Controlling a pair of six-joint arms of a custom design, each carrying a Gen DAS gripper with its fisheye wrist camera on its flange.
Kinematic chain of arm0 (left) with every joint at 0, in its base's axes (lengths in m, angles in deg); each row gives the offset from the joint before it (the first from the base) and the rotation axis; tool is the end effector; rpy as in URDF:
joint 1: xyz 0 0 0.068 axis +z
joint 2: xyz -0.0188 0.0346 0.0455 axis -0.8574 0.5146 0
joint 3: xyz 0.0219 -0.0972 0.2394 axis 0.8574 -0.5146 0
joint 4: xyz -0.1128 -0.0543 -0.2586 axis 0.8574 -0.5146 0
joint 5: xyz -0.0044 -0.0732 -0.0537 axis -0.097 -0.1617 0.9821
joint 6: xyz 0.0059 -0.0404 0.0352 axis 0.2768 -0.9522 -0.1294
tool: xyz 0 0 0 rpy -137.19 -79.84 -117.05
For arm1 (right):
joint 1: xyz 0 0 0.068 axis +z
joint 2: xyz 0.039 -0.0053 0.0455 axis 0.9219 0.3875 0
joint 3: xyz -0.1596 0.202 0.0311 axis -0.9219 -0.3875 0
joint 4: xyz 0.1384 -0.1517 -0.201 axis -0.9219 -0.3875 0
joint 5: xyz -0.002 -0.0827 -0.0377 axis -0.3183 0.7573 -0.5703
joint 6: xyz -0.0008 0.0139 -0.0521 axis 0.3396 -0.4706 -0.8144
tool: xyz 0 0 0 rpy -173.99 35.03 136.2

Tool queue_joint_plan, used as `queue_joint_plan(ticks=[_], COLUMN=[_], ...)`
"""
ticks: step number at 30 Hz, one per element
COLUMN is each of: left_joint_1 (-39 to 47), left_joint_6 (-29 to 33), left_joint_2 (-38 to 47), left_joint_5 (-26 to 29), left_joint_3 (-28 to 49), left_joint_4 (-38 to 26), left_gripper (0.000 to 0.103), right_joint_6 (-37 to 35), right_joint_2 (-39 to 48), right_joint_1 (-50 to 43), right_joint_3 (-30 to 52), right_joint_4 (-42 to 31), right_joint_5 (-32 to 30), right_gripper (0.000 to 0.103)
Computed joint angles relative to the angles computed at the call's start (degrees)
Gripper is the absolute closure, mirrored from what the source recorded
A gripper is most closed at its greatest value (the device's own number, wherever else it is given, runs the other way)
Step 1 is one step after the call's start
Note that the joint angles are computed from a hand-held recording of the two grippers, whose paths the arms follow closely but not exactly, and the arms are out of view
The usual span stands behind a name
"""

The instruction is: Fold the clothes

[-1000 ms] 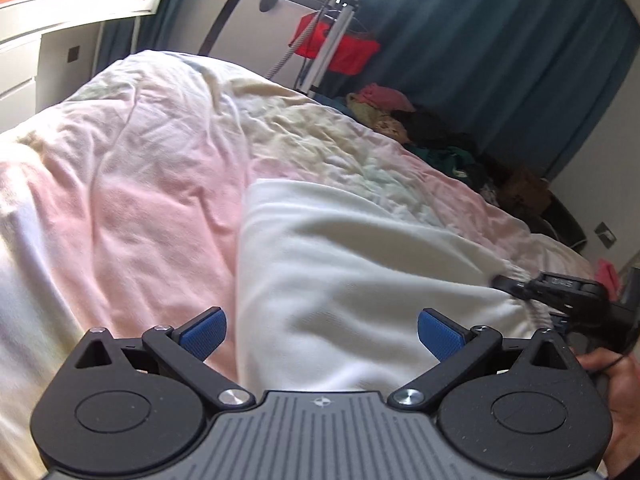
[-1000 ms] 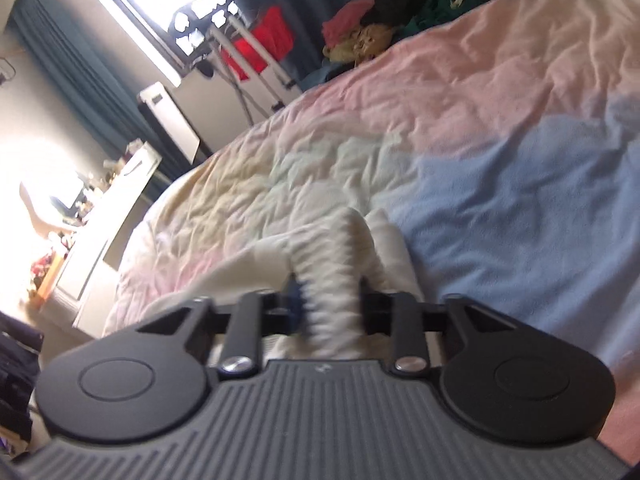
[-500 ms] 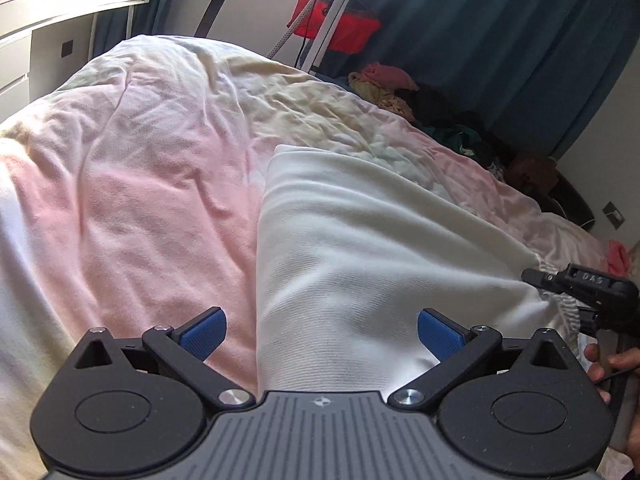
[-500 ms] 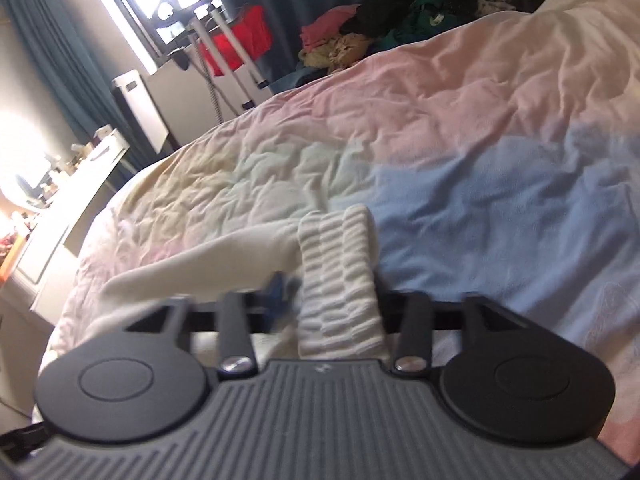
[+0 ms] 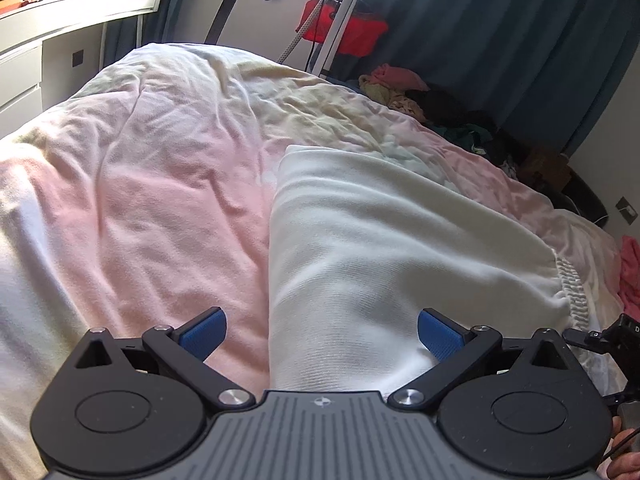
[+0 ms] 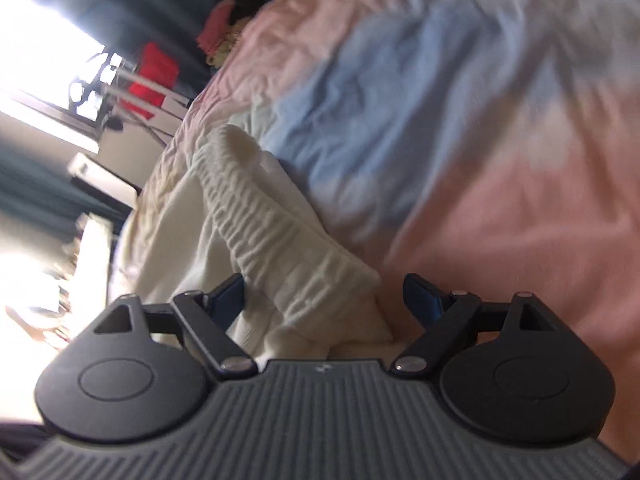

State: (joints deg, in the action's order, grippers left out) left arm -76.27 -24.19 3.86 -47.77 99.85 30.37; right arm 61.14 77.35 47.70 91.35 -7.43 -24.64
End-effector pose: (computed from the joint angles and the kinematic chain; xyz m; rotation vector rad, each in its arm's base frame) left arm 0.2988 -0.0920 0.2057 -0.1724 2.3370 -0.3497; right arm 0.2902 -0.0827 0.1359 1.0061 2.2033 0.8576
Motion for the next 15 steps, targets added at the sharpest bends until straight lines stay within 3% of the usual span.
queue_joint_plan(ticks=[2,6,10,11,15], left_joint_1=[-0.7,-1.3,-1.0,-0.7,0.9], left_joint_6=[0.4,-0.3,-1.2,-1.5,-2.9], left_joint_2=[-0.1,-0.2,0.4,0.2,-0.9], left_joint_5=[-1.1,-1.5,-0.9,-0.5,1.8], left_joint_3=[0.0,0.0,0.0,-0.1,-1.0], left_joint_4=[-0.4,-0.3,-0.5,-0.4,0.0], left_gripper=[0.000,0.000,0.000,0.000,0.000], right_joint_6=[2.9,0.4,-0.6,-0.7,-4.7], right_joint_2=[0.6,-1.2,-6.9,-8.4,-18.7], right_joint_1=[-0.9,1.7,2.8,2.5,3.5], right_joint_3=[-1.4,-2.4,-5.2,-5.9,-9.3], right_joint_4=[2.4,3.2,5.3,6.3,7.5], right_joint_5=[-3.0,-2.5,2.5,2.2,5.0], right_gripper=[0.016,0.016,0.061,0.067,0.072])
